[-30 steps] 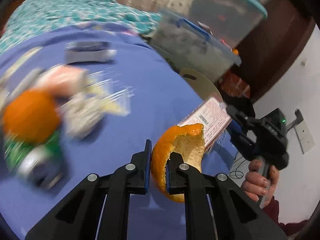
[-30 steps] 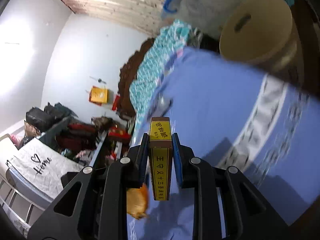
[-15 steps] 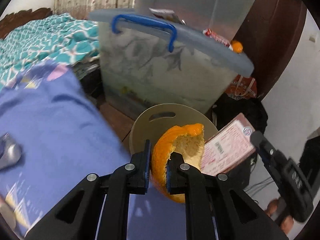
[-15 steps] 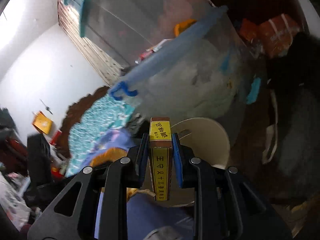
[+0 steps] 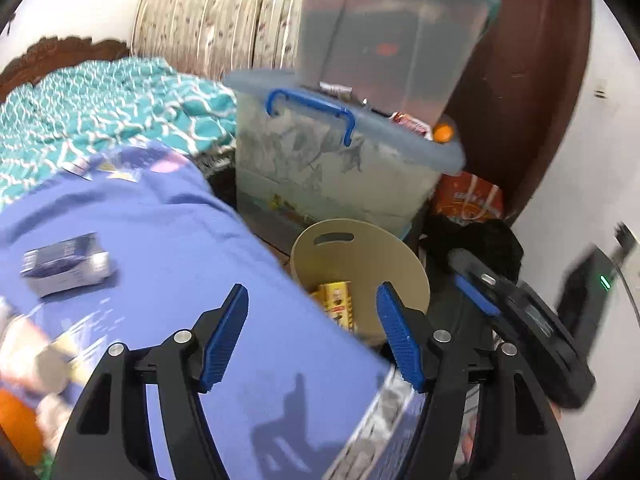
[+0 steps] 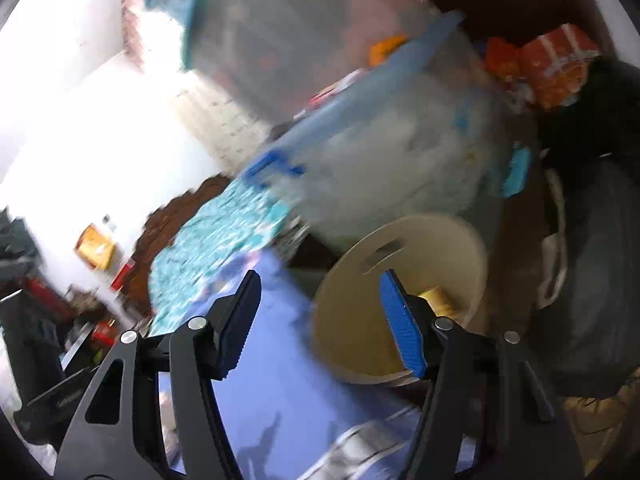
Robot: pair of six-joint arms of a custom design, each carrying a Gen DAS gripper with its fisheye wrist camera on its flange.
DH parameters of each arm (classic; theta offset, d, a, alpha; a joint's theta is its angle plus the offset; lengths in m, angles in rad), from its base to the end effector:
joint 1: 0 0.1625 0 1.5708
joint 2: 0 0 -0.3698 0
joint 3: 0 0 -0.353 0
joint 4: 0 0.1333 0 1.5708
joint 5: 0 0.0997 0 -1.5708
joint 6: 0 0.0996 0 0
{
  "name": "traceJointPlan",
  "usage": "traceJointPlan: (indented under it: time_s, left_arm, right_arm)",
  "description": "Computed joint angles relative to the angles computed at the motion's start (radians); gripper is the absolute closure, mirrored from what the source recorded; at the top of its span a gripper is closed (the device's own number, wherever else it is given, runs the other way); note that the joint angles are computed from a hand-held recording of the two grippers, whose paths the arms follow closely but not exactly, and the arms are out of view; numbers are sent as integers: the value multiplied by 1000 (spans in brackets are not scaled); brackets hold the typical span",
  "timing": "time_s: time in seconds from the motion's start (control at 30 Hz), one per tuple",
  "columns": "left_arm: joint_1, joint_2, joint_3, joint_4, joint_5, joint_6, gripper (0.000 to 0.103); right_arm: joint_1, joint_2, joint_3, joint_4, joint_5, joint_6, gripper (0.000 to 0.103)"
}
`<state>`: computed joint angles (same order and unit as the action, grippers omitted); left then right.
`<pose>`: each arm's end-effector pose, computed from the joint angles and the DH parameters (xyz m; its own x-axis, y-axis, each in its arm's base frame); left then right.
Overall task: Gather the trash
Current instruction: 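Drop the yellow box into the beige bin with the right tool, then grasp the white packet with the left tool while the right tool grasps the green can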
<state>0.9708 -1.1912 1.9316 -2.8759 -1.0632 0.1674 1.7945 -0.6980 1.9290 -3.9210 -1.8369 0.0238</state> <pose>-0.1484 -0.5387 0.2477 -0.7765 0.3910 -0.4940 0.6150 0.6410 -0.4593 0.2222 -0.4939 0.1151 -0.9953 0.0268 0.0933 -0.0731 0.4250 -0.9022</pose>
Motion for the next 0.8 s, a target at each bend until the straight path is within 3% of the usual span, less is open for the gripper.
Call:
traceJointPlan:
  time_s: [0.1, 0.27, 0.4, 0.5, 0.57, 0.67, 0.73, 0.8]
  left_arm:
    - [0, -191, 135, 30, 7, 15, 39]
    - [52, -464, 257, 119, 88, 0, 39]
    - [157, -666, 287, 221, 120, -54, 40]
    - [253, -778, 280, 278, 103, -110, 44]
    - [313, -836, 279, 281, 82, -119, 44]
    - [388, -871, 266, 255, 79, -111, 44]
    - [428, -847, 232, 247, 70, -99, 37]
    - [461, -802, 206, 204, 56, -63, 23]
  right_arm:
    - [36, 35, -23, 102, 55, 22, 50]
    - [111, 152, -143, 334, 144, 37, 51]
    - [192, 264, -298, 565, 163, -20, 49]
    - [248, 349, -420, 714, 175, -39, 48]
    - [273, 393, -481, 783, 178, -37, 45]
    - [303, 451, -542, 839, 165, -32, 32]
    - [314, 482, -574, 867, 153, -3, 25]
    - [310, 512, -613, 947, 193, 60, 24]
